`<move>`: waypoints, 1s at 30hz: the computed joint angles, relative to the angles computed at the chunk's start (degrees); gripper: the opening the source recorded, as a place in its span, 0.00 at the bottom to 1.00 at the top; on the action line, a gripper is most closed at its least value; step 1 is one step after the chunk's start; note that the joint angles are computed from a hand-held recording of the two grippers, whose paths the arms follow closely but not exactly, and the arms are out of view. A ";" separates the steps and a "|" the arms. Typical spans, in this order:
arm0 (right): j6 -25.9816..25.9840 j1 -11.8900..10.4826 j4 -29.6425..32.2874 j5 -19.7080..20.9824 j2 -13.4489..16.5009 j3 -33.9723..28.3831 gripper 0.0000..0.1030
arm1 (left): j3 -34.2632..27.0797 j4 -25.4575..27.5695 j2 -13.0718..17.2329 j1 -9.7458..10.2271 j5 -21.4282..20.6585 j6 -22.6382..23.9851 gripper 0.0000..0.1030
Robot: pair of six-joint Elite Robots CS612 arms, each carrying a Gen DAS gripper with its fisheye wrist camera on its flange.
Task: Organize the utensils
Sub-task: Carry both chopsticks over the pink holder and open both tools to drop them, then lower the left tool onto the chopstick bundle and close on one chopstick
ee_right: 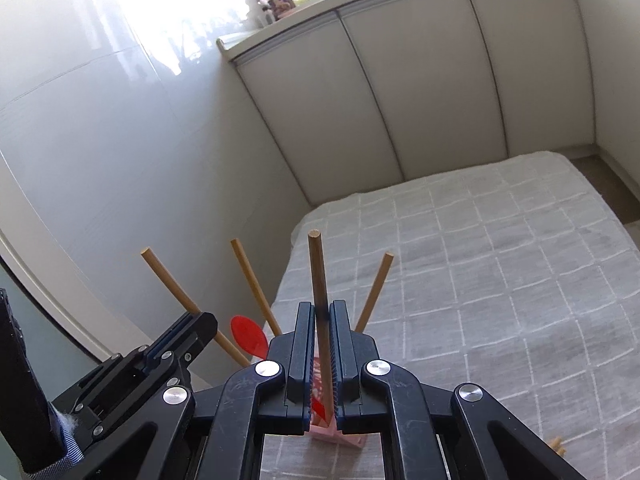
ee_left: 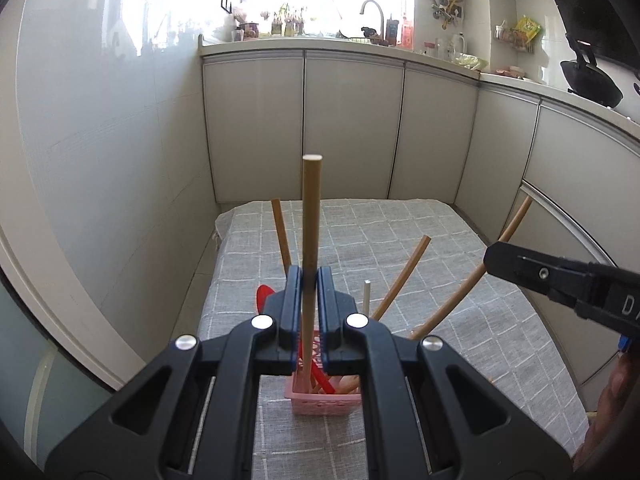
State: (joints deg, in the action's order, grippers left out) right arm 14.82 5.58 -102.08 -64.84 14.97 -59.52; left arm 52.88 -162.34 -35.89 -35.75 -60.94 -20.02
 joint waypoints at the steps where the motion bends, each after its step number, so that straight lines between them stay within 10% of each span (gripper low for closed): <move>1: 0.79 -0.19 -0.13 1.12 0.17 -0.19 0.11 | 0.05 0.11 -0.11 0.00 -0.26 -0.16 0.11; 13: 4.16 -2.08 2.35 4.19 1.13 -4.63 0.44 | 2.82 1.26 -2.62 -0.86 -0.64 -0.63 0.62; 30: -3.01 -4.40 22.33 -1.35 3.07 -12.26 0.79 | 6.71 12.92 -5.78 -1.27 -10.23 -4.05 0.85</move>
